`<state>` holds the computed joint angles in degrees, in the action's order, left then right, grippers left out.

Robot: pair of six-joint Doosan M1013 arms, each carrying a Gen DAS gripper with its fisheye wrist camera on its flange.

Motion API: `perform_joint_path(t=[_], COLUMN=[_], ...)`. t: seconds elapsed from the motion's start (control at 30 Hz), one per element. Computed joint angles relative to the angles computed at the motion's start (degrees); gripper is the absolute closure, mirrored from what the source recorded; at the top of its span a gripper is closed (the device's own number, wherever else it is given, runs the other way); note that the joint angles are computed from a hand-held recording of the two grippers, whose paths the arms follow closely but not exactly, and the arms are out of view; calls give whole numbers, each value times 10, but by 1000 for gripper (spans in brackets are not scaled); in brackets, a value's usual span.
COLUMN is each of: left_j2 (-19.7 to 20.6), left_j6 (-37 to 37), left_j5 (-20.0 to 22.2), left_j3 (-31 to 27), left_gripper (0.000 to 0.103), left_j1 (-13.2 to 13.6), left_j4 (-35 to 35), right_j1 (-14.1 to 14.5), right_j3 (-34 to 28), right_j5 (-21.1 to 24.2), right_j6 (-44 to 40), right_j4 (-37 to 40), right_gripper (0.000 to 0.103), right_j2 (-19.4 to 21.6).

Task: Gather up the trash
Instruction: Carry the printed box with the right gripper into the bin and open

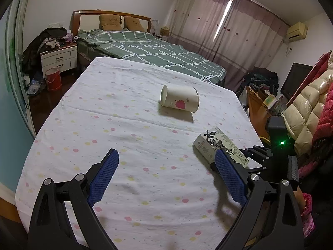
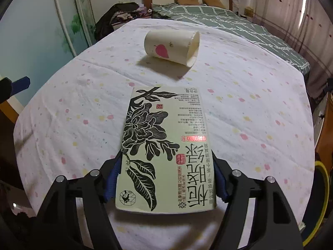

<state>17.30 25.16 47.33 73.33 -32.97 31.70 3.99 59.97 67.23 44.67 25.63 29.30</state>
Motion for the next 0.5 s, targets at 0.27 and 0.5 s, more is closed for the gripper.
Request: perform_joint_path(t=[0.27,0.5], left_j2=[10,34], left_j6=[19,61], left_j5=[7,16], left_j3=[-14,-48], left_gripper=[11,11], left_j1=[-1,-5], left_j4=[-9,-33], right_j1=[-34,-74], right_j3=[14,13], right_j5=[-22,-60], right_j6=[38,88], right_j4=[29,31], right_gripper=[35,35], right_j2=[-12,-14])
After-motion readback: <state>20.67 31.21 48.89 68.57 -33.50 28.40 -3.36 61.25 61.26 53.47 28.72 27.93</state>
